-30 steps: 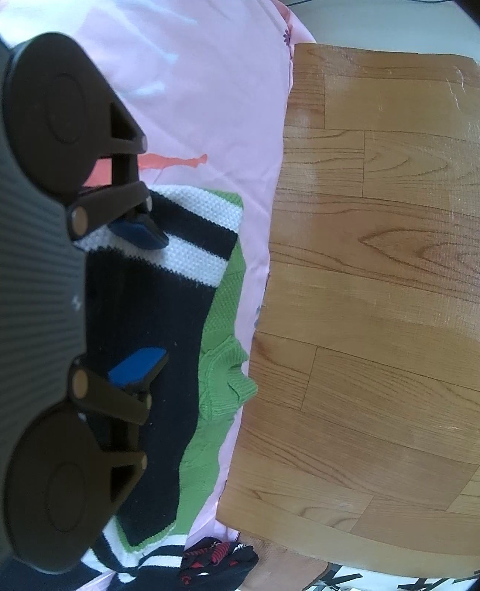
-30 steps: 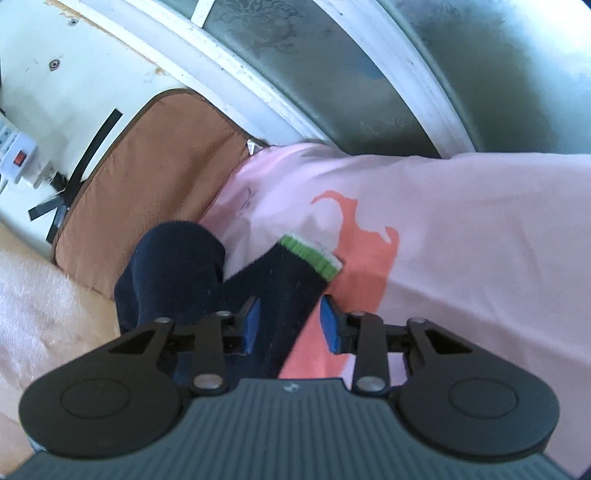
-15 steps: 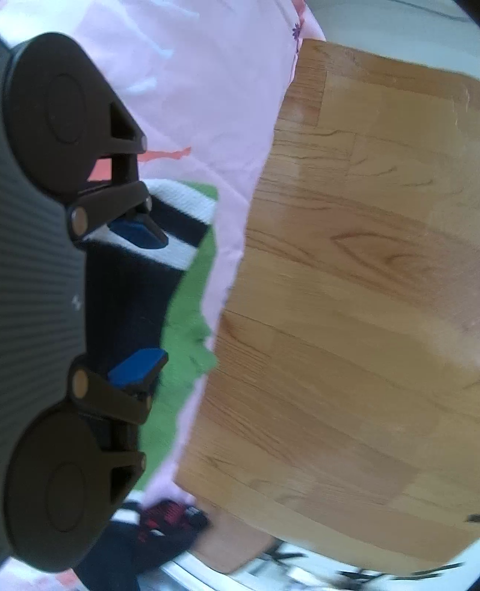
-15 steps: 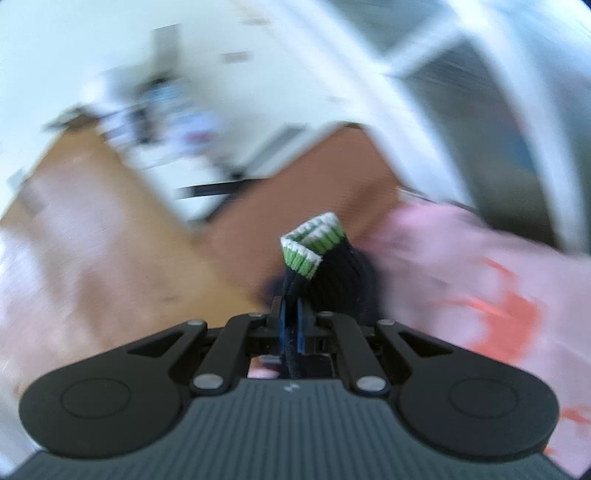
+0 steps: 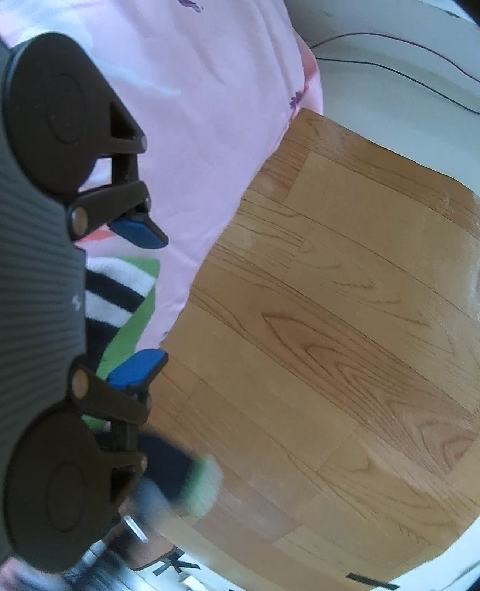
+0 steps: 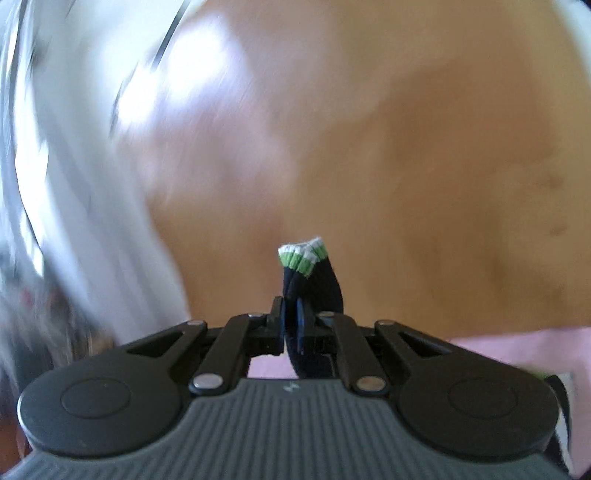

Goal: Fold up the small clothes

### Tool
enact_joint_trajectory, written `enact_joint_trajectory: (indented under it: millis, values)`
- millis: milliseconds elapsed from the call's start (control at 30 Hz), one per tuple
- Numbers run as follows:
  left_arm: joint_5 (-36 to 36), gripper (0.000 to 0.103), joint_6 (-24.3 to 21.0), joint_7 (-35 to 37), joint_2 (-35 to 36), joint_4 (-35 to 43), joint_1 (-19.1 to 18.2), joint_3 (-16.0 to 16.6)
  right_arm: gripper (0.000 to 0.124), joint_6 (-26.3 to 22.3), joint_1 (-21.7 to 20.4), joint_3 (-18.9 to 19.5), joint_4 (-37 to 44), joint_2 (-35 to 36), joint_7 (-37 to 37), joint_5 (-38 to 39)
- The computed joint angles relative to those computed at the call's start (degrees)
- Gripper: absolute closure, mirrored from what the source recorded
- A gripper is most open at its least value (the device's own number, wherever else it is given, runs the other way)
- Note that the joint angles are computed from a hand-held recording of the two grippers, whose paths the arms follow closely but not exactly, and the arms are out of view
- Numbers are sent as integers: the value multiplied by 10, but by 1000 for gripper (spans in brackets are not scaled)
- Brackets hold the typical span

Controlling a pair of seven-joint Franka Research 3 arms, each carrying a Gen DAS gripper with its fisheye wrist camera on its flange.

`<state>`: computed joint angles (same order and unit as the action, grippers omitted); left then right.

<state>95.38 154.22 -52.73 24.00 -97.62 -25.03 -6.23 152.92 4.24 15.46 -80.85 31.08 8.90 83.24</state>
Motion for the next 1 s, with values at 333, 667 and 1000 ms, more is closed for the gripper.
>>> enact_joint_trajectory:
  millis: [333,667,1000]
  values:
    - [-107,41,34,166,48,48,-15,9,96,-114,-16,-19,-102,-18,1,-139]
    - [-255,65,61,351,96,91,-34,21,93,64,-15,-102,-66,0,101,-99]
    - [-344,101,-17,418,65,64,-68,49,97,165,16,-141,-69,37,331,-324]
